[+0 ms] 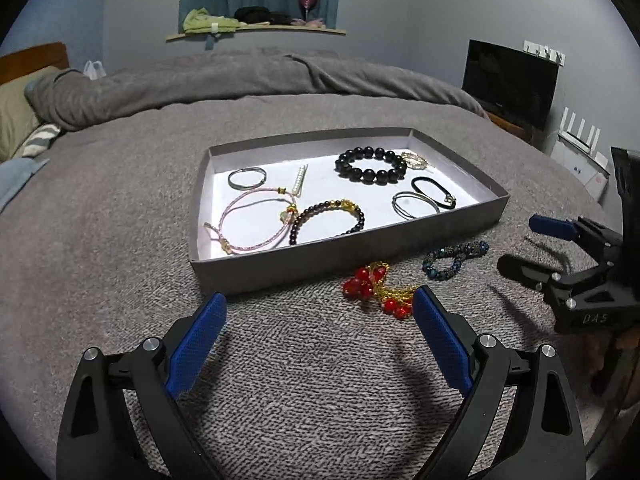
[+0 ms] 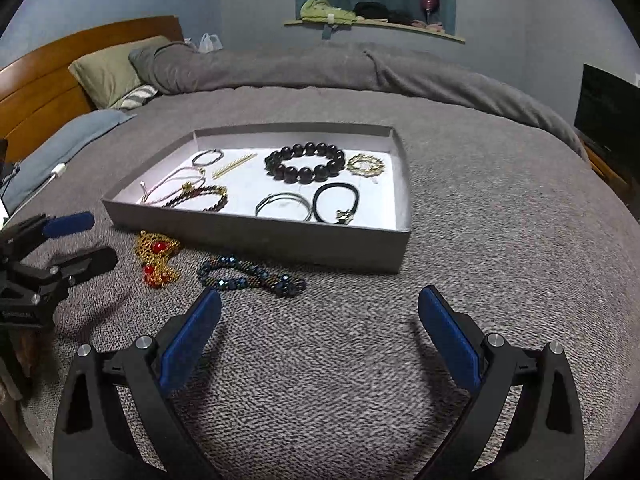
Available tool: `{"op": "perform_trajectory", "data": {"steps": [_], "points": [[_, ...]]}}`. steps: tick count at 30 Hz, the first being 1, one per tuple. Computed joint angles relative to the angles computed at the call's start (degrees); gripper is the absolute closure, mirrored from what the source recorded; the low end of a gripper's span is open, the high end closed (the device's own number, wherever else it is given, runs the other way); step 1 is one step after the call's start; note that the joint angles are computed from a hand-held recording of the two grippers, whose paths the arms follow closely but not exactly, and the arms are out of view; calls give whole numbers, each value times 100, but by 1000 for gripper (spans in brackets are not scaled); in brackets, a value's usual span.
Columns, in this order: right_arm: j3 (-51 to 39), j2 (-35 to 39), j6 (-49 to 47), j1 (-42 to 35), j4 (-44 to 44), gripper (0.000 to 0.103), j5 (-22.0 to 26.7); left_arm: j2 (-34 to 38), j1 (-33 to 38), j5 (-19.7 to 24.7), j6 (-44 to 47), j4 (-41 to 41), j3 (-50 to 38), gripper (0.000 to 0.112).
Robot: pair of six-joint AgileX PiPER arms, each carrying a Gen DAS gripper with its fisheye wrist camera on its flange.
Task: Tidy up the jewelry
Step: 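Grasp the red-bead gold tassel with the left tool while the right tool grasps the blue beaded bracelet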
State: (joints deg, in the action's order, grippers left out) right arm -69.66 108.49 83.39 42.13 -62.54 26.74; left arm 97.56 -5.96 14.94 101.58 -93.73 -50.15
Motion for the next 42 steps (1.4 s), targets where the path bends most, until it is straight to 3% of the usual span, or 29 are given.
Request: {"op": "perform_trajectory", "data": {"steps": [6, 11, 16, 23, 27, 33, 38, 42], "points": [[26, -29, -51, 38, -78, 7, -79, -29, 0, 16, 160, -108, 45, 19], [29, -36, -224, 48, -37, 25, -187, -2, 13, 61, -38, 100, 21, 19], [-147, 67, -849, 56, 402, 52, -199, 35, 68, 165, -154, 159, -30, 22], [-621, 300, -1755, 139, 735, 56, 19, 99, 31, 277, -375, 466, -97, 32], [-924, 508, -2742, 8, 1514, 56, -41, 165, -25, 430, -631, 905, -265, 44], [-1067, 611, -3674, -218, 2391, 78, -171, 464, -250, 485, -1618, 2048, -701, 63], [-1154, 677, -4418, -269, 2862, 79, -144, 637, -390, 292, -2100, 2516, -902, 72], [-1195, 694, -4822, -339, 3246, 79, -158, 791, -406, 368, -2760, 3209, -1075, 89]]}}
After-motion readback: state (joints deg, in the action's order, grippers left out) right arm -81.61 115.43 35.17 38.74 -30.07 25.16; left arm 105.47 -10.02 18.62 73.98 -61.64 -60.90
